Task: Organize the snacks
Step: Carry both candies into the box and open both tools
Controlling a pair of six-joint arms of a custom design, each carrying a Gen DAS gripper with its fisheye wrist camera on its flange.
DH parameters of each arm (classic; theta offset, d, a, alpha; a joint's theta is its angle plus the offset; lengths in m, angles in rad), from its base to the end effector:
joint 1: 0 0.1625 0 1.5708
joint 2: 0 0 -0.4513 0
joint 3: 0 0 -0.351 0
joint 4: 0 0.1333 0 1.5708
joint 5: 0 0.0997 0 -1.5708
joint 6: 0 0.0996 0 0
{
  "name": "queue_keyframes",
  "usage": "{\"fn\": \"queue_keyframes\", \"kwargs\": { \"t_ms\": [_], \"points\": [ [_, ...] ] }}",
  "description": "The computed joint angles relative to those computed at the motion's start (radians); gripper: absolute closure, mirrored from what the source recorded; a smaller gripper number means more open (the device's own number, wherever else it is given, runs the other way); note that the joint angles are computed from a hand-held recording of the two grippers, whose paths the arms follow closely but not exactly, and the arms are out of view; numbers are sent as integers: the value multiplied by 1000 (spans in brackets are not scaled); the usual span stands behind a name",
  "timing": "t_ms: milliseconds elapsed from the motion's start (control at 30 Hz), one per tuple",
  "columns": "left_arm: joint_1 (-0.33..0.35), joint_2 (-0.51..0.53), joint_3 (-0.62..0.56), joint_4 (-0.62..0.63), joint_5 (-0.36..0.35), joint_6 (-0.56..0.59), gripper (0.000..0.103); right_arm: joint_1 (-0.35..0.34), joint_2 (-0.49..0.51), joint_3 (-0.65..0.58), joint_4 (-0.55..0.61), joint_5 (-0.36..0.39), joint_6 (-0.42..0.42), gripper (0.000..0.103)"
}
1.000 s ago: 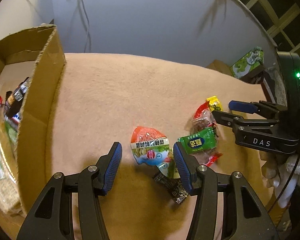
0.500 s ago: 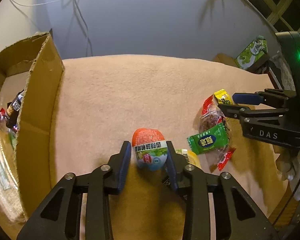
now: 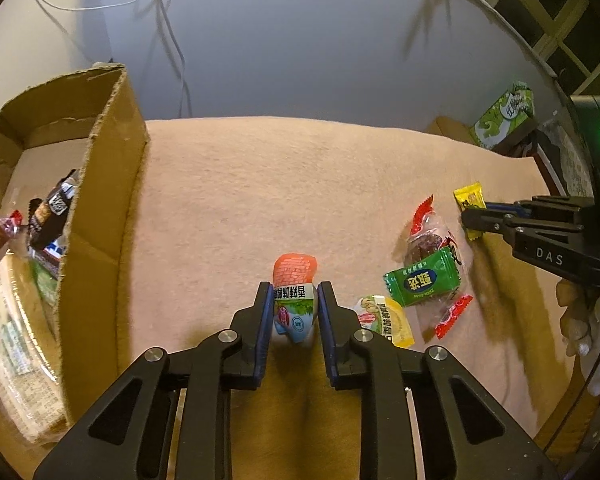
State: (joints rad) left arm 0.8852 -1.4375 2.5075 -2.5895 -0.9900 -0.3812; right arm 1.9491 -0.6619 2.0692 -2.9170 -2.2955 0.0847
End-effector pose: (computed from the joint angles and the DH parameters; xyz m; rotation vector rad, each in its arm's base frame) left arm -0.0595 -0.3696 0.2136 0.4132 2.5628 -0.3371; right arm 0.2502 -0.4473 0.0130 0.3816 -2.3892 0.1385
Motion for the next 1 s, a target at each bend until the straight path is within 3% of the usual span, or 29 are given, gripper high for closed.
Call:
{"fn": "queue_keyframes", "kwargs": {
  "t_ms": [300, 533, 1000],
  "points": [
    [-5, -23, 0, -5, -7, -1, 83, -4, -53, 60, -62, 42, -4, 91],
    [-20, -102, -11, 36, -23, -4, 83, 30, -111, 79, -64, 65, -2, 91],
    [-46, -318, -39, 218, 13, -43, 83, 144, -76, -47, 19, 141, -19, 91]
  ]
}}
